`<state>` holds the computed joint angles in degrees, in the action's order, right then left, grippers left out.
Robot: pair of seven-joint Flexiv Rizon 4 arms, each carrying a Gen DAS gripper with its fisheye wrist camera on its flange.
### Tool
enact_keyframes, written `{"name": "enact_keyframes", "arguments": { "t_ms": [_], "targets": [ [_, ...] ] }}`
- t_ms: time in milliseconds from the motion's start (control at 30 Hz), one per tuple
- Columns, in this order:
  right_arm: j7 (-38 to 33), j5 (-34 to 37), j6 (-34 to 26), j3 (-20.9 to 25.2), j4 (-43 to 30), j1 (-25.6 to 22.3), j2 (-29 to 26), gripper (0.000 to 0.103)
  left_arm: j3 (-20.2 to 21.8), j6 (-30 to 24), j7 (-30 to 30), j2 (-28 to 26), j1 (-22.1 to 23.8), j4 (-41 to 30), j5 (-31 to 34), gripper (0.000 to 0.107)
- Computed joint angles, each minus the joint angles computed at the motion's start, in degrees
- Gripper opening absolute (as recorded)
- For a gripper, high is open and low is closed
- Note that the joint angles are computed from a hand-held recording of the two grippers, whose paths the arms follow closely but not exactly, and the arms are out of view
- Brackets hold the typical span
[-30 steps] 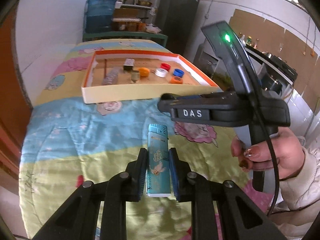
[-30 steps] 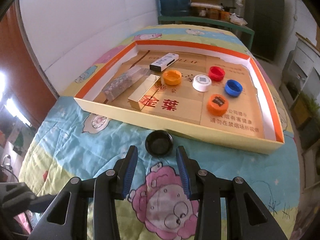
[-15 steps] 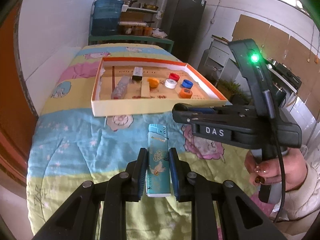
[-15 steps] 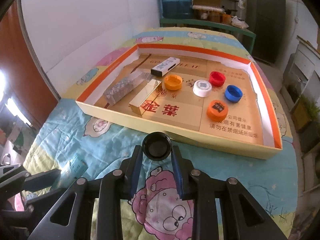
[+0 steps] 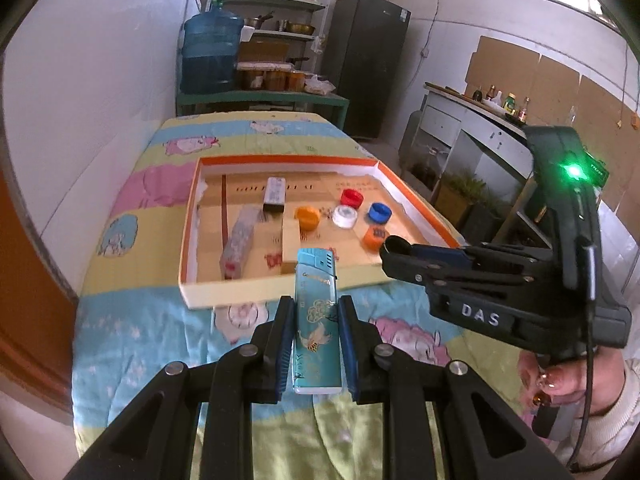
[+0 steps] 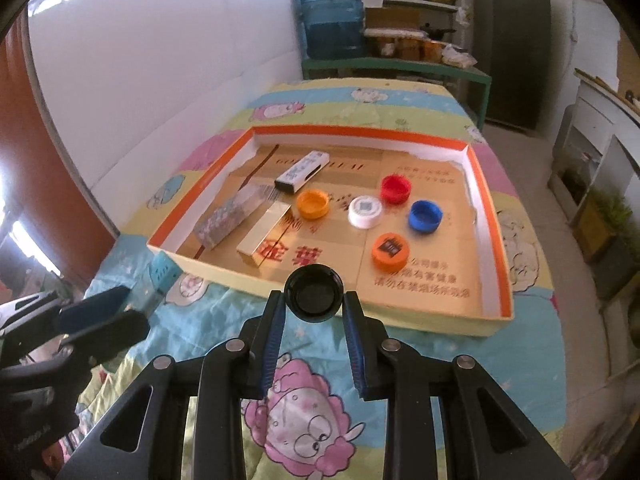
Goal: Organize rigid objects
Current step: 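Carry the teal lighter and black cap over into the box lid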
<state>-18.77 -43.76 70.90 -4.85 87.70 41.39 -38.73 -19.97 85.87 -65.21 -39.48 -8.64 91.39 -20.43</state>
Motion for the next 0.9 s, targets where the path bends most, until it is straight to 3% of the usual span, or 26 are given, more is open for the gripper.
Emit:
{"name": "enact_keyframes", "arguments": {
  "t_ms": [500,900],
  "targets": [
    [-0.52,-0.37,0.31,-0.42,-1.59,-1.7,0.19,0.03,6.97,-5.97,-3.95,-5.76,-5.31,-14.11,1.31,0.023],
    [-7.91,5.59,-0.4,1.56,-8.68,-3.32,-4.43,0.03,13.3,-13.37,-9.84,-11.73,-7.51,-26.74,4.87,0.023]
  ]
}}
